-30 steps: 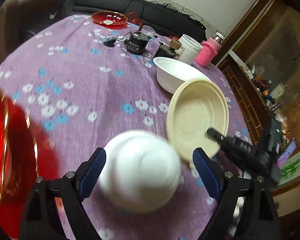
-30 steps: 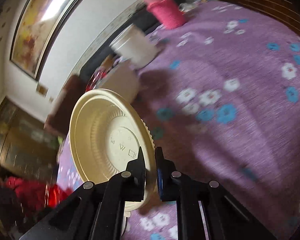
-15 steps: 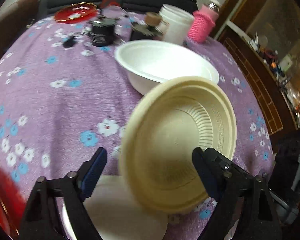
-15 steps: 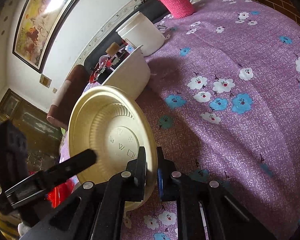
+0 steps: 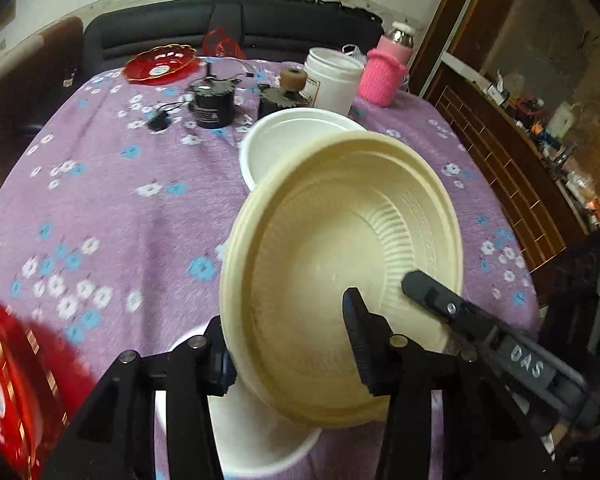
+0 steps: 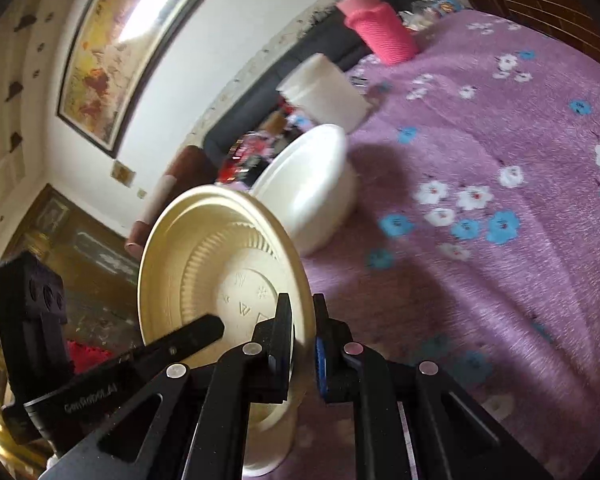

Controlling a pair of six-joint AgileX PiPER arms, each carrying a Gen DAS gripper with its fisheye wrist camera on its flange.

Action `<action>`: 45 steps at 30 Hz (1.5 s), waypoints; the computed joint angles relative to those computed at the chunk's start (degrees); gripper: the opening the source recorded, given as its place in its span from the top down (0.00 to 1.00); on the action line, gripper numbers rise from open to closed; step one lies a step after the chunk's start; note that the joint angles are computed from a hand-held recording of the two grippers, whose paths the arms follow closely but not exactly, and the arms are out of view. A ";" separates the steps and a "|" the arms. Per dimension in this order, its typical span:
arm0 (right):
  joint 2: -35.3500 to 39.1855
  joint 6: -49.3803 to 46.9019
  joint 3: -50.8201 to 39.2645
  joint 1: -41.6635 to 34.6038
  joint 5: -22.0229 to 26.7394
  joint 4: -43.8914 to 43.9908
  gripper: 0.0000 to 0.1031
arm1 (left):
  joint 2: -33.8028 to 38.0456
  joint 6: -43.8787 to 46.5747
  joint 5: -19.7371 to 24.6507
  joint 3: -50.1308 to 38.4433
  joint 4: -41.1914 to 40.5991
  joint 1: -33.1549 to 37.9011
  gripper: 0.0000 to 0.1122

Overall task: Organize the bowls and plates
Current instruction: 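Carry the beige bowl onto the red plate stack and open the right tool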

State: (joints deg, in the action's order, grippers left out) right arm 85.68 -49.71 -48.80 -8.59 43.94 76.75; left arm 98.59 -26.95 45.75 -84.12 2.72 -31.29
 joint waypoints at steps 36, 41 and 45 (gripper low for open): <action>27.42 66.89 -51.18 55.27 -2.52 -54.25 0.87 | -22.67 49.88 12.44 28.18 -36.59 64.34 0.56; 26.59 68.26 -50.44 55.23 -2.41 -55.24 0.86 | -23.15 51.30 13.21 28.19 -38.85 65.37 0.46; 26.04 70.77 -49.85 55.58 -3.27 -58.06 0.70 | -24.33 53.61 14.24 28.97 -41.14 67.64 0.43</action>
